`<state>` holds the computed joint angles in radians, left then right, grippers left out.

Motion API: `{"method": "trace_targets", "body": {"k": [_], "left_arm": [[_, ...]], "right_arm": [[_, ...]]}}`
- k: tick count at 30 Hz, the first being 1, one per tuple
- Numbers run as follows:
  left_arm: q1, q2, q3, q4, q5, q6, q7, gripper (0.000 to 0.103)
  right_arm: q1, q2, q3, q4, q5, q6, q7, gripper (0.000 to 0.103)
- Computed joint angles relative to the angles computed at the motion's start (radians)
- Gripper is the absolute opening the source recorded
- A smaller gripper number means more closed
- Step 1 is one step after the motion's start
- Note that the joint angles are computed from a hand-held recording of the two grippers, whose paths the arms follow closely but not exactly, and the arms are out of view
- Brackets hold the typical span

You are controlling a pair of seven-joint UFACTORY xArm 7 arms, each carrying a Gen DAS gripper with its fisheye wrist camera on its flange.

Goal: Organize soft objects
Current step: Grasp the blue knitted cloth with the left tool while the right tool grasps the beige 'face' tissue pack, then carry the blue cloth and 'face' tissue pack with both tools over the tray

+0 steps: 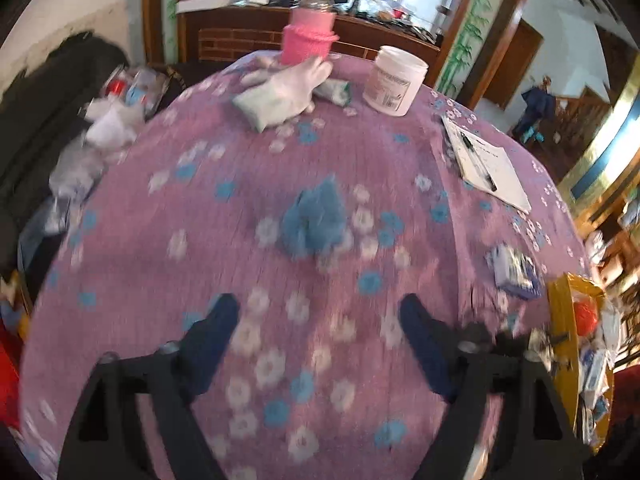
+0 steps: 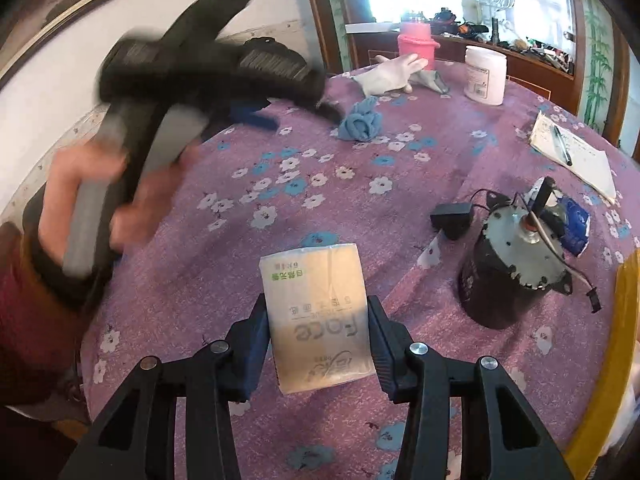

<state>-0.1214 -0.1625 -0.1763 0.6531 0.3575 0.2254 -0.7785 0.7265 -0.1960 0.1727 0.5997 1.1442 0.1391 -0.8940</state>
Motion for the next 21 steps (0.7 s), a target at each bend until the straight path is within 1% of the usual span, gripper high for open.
{"method": "trace_targets", "body": {"k": [1,2,3,4,5,6,7,8,9,10,11,13,15,17,19,21], "left_arm": [[0.051,0.037,-0.044,0.048,0.060,0.030,-0.034,0.090],[0.090,0.079,-0.078,0.103,0.150,0.080,-0.109,0.090],[0.088,0.116,-0.072,0.142,0.216,0.108,-0.166,0.090],[0.046,0.164,-0.024,0.186,0.241,0.116,-0.181,0.090],[0.036,0.194,-0.010,0.208,0.224,0.111,-0.161,0.089],[0.026,0.221,0.002,0.232,0.205,0.123,-0.145,0.082],[0.012,0.245,0.015,0.255,0.209,0.143,-0.160,0.075],[0.000,0.263,0.028,0.269,0.202,0.152,-0.160,0.061],[-0.005,0.283,0.035,0.281,0.166,0.153,-0.127,0.047],[-0.007,0.299,0.042,0.286,0.123,0.149,-0.095,0.041],[-0.008,0.309,0.050,0.283,0.085,0.137,-0.076,0.041],[-0.017,0.305,0.070,0.256,0.043,0.085,-0.051,0.040],[-0.053,0.279,0.110,0.222,0.085,0.057,-0.099,0.036],[-0.071,0.232,0.125,0.170,0.095,0.028,-0.115,0.036],[-0.077,0.170,0.118,0.107,0.104,0.002,-0.118,0.036],[-0.072,0.102,0.093,0.043,0.134,-0.019,-0.142,0.036]], "right_arm": [[0.003,-0.009,-0.011,-0.007,0.023,0.006,-0.025,0.050],[0.003,-0.013,-0.017,-0.006,0.038,0.016,-0.035,0.050],[0.002,-0.019,-0.019,-0.008,0.055,0.021,-0.046,0.050],[0.000,-0.019,-0.019,-0.008,0.068,0.019,-0.059,0.050],[-0.005,-0.024,-0.013,-0.011,0.068,0.014,-0.060,0.050],[-0.008,-0.024,-0.012,-0.011,0.067,0.012,-0.062,0.050],[-0.012,-0.020,-0.013,-0.008,0.068,0.016,-0.060,0.050],[-0.017,-0.010,-0.015,-0.001,0.068,0.022,-0.063,0.050],[-0.023,-0.007,-0.011,0.000,0.062,0.023,-0.060,0.050],[-0.027,-0.006,-0.007,0.000,0.059,0.024,-0.057,0.050],[-0.030,-0.008,-0.005,-0.001,0.059,0.028,-0.056,0.050],[-0.034,-0.006,-0.001,0.001,0.057,0.025,-0.056,0.050],[-0.033,-0.007,-0.003,0.002,0.071,0.026,-0.069,0.050],[-0.038,-0.007,-0.003,0.003,0.079,0.022,-0.068,0.050],[-0.045,-0.005,0.000,0.003,0.081,0.010,-0.065,0.050],[-0.057,-0.004,0.005,-0.002,0.047,0.003,-0.020,0.050]]}}
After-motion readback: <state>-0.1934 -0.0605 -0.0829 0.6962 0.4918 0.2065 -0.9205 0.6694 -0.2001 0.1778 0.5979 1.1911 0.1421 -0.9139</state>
